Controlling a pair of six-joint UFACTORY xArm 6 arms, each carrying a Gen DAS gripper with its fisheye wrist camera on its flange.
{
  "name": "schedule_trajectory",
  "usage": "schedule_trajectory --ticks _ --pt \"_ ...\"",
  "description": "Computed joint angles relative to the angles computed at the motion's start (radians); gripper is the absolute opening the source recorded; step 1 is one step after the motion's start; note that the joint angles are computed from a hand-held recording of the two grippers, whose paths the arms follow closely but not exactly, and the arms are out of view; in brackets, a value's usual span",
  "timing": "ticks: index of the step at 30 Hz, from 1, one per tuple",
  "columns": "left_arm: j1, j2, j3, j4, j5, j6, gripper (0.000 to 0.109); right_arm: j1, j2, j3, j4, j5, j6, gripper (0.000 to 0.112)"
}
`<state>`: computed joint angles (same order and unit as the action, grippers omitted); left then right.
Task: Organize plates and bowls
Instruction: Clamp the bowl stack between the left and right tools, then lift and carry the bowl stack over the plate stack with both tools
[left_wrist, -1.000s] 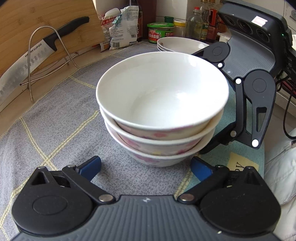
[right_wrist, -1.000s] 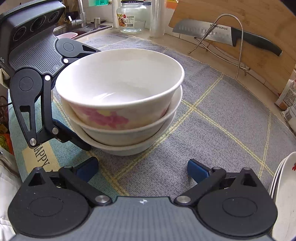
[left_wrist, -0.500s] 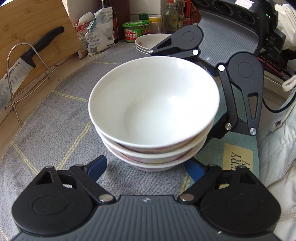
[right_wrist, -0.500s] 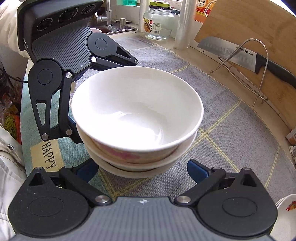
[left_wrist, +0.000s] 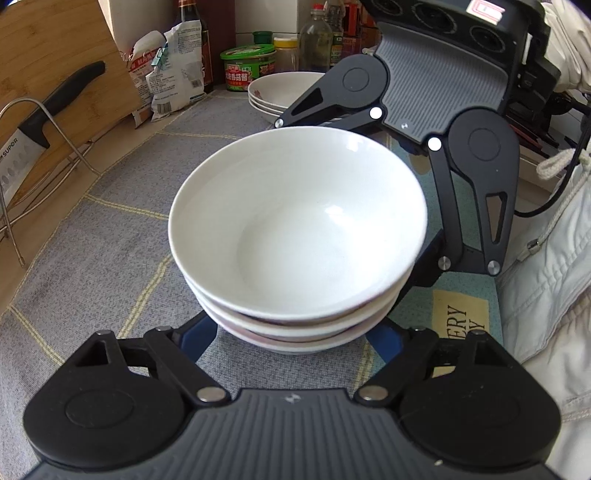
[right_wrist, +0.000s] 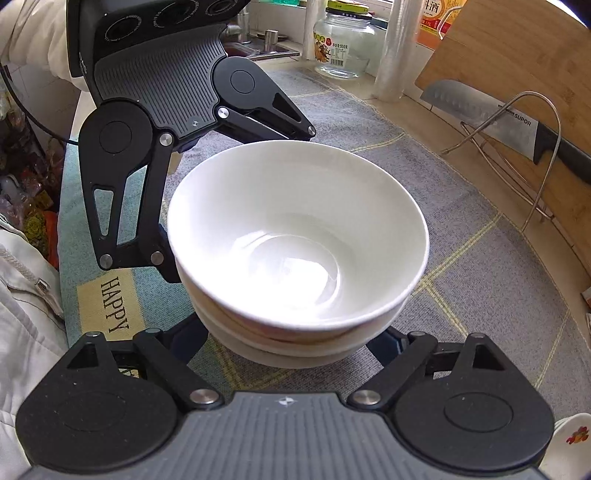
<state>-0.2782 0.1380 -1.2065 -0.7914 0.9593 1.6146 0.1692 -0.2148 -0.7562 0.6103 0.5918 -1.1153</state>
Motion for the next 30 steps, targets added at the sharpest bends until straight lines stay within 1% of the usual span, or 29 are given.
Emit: schedule_trajectory --ticks 1,14,15,16,18,20,22,23,25,30 --pt "0.003 0.004 -0.006 -0.003 0.012 0.003 0.084 0.001 0.000 0.000 -0.001 -0.002 -0.001 0.094" --pt "0.005 0.023 -0.030 0.013 0.053 -0.005 0.083 -0.008 0.006 -0.007 -0.026 0.019 0.000 0.092" --pt "0.004 0.028 -0.033 0.022 0.054 -0.012 0.082 -0.007 0.009 -0.006 -0.030 0.017 0.006 0.092" --pt "0.003 0.033 -0.035 0.026 0.053 -0.012 0.082 -0.012 0.013 -0.012 -0.021 0.033 0.005 0.092" --pt "0.002 0.034 -0.033 0.021 0.050 -0.014 0.079 -0.017 0.012 -0.017 0.001 0.049 -0.001 0.092" --pt "-0.003 0.032 -0.031 0.032 0.042 -0.018 0.079 -0.018 0.014 -0.024 -0.003 0.060 0.011 0.092" --pt "0.001 0.043 -0.040 0.029 0.052 -0.018 0.079 -0.020 0.019 -0.032 0.003 0.065 0.017 0.092" --pt "0.003 0.050 -0.049 0.028 0.060 -0.019 0.079 -0.020 0.020 -0.033 0.007 0.065 0.018 0.092" --pt "0.002 0.050 -0.046 0.027 0.052 -0.011 0.079 -0.022 0.021 -0.037 0.023 0.064 0.026 0.091" --pt "0.006 0.058 -0.052 0.026 0.053 -0.011 0.079 -0.016 0.023 -0.037 0.011 0.058 0.031 0.091"
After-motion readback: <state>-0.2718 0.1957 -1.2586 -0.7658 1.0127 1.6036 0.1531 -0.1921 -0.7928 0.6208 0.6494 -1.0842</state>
